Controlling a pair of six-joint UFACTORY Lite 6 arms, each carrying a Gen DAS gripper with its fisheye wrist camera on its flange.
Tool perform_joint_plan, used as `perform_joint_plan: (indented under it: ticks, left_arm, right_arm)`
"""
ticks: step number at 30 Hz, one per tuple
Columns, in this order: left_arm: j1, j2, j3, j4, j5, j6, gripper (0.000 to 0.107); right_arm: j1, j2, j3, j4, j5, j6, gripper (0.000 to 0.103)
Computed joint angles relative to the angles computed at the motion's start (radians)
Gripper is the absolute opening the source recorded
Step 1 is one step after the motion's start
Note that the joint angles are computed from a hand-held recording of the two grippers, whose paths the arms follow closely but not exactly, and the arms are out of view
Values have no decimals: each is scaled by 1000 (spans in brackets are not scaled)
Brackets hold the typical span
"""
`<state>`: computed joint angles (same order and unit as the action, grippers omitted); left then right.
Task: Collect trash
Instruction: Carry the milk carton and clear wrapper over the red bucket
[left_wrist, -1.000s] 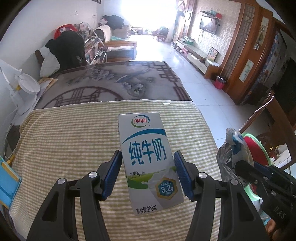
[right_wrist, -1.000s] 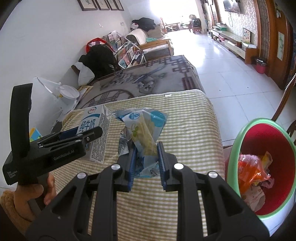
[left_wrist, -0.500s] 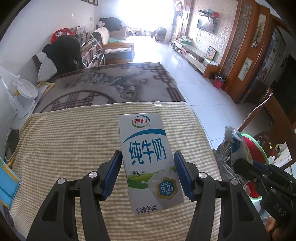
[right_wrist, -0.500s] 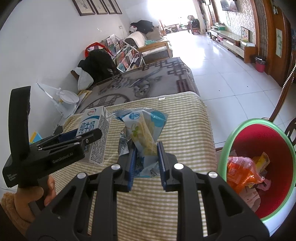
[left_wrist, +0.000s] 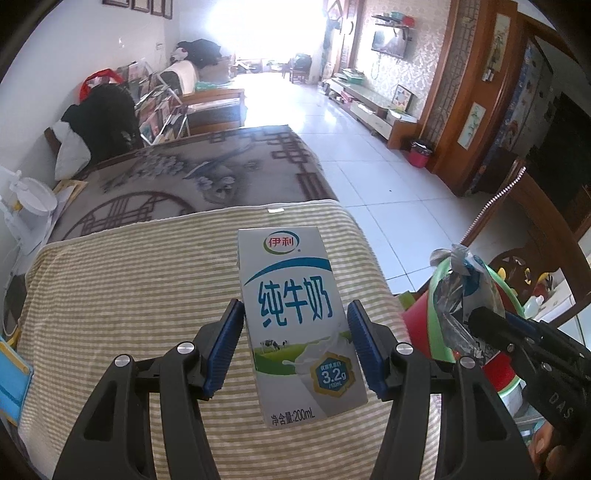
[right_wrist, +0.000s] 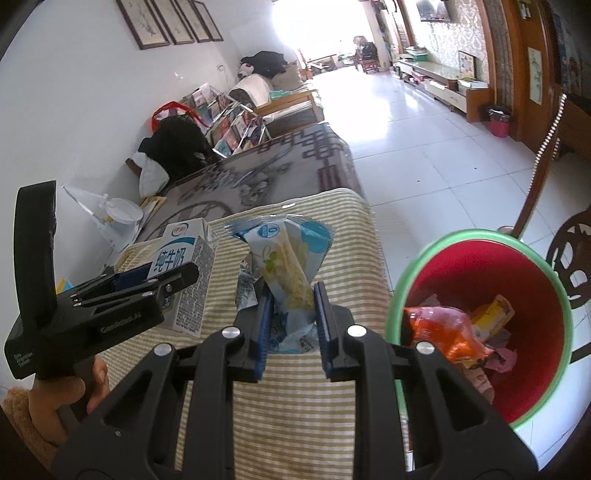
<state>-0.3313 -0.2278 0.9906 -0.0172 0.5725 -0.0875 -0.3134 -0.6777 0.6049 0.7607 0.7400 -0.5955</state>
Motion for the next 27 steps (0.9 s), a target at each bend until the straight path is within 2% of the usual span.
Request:
perform_joint_plan:
  ticks: [16, 27]
  left_arm:
    - [-278, 110, 97, 203, 12, -306, 56]
    - [-429, 287, 248, 251, 27, -414, 56]
  right_arm:
    - [-512, 78, 9, 145, 254, -393, 22]
    - [-749, 265, 82, 171, 311, -565, 22]
